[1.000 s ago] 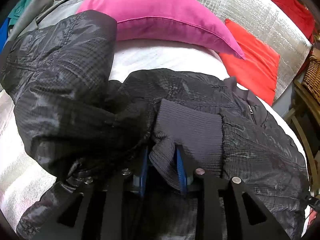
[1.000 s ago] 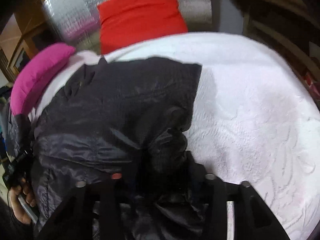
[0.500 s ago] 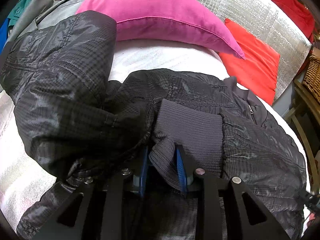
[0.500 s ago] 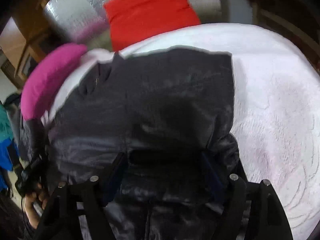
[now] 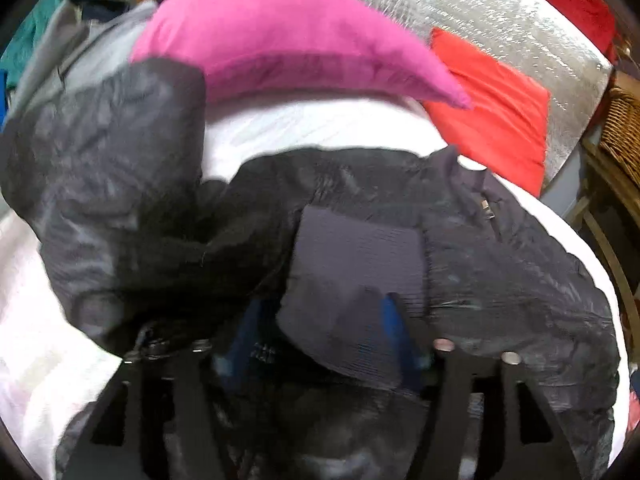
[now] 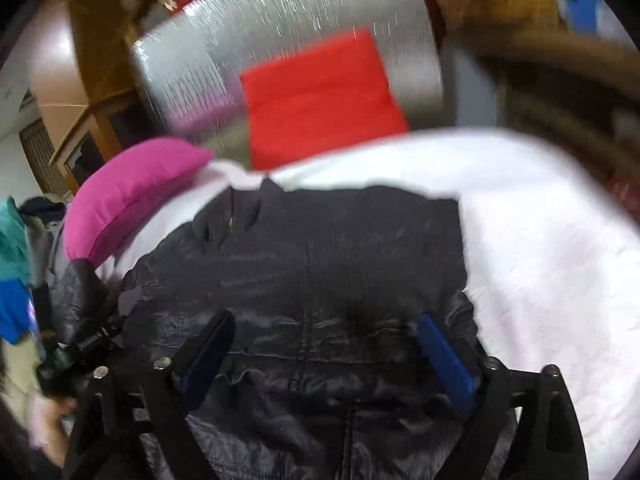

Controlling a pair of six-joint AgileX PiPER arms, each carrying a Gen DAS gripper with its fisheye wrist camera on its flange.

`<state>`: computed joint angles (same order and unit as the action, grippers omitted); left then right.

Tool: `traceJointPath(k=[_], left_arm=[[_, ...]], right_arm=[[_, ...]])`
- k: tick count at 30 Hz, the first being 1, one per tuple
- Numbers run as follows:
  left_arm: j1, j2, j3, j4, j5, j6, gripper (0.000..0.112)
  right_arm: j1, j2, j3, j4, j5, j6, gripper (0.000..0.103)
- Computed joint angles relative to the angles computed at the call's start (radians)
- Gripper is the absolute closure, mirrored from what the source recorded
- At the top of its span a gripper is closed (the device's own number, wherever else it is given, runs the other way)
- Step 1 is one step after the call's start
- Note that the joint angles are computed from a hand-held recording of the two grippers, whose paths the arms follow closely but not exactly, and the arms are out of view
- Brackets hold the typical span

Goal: Fold large clothes

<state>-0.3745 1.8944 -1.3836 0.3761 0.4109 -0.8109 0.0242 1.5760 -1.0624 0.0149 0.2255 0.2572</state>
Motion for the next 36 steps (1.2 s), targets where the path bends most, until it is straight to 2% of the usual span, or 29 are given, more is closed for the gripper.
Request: traceJointPath(k=[2,4,6,9,11,13,17,19,22,26,28,31,32,33,34,35,36], left_arm=[[0.004,-0.065,0.020,-0.119,-0.011,0.124,0.041],[0.032,-0.147,0.042,-0.305,-0.005,0.324,0.038],[0.097,-0.251,0.103,-0.501,-0.022,0.524,0.029],[0.266,-0.395,0.225,-0.797,-0.074,0.824,0.022],[0.429,-0.406,0.225,-0.968,-0.029,1.024,0.021],[0.594,-0.352,0.183,-1.074,0.014,1.144,0.021],[0.834,-0.120,-0.025,-1.003,0.090,1.026,0.021],[0.902,-0.014,-0.133,-0.991,0.148,0.976,0.021],[0.967,0.153,-0.314,-1.004,0.223,0.927,0.021],[0.996,0.286,-0.484,-1.023,0.290,0.877,0.021],[0.998,0.350,-0.573,-0.977,0.330,0.820,0.022],[1.004,0.397,-0.630,-1.013,0.370,0.833,0.050],[1.000,0.404,-0.655,-1.016,0.387,0.843,0.066],[0.989,0.400,-0.674,-0.979,0.399,0.828,0.081],[0.969,0.392,-0.702,-0.901,0.414,0.797,0.091],[0.958,0.386,-0.719,-0.846,0.426,0.773,0.097],[0.953,0.378,-0.729,-0.823,0.436,0.767,0.097]], right_arm=[[0.028,0.028,0.024,-0.104,0.008,0.063,0.001],[0.029,0.089,0.009,-0.055,0.060,-0.020,0.001],[0.017,0.111,-0.025,-0.004,0.110,-0.076,0.000],[0.016,0.127,-0.037,-0.019,0.124,-0.074,0.000],[0.038,0.138,-0.053,-0.057,0.128,-0.022,0.000],[0.032,0.137,-0.043,-0.014,0.111,-0.055,0.000],[-0.008,0.100,0.000,0.123,0.101,-0.201,0.000],[0.003,0.117,-0.016,0.112,0.097,-0.179,0.000],[0.008,0.125,-0.020,0.114,0.091,-0.174,0.000],[0.007,0.139,-0.032,0.127,0.088,-0.185,0.000],[0.006,0.139,-0.031,0.136,0.086,-0.192,0.000],[0.006,0.135,-0.026,0.145,0.082,-0.198,0.000],[0.006,0.136,-0.026,0.148,0.081,-0.200,0.000],[0.006,0.136,-0.026,0.151,0.081,-0.202,0.000],[0.006,0.137,-0.027,0.152,0.080,-0.201,0.000],[0.006,0.137,-0.027,0.155,0.079,-0.203,0.000],[0.006,0.137,-0.026,0.159,0.078,-0.206,0.000]])
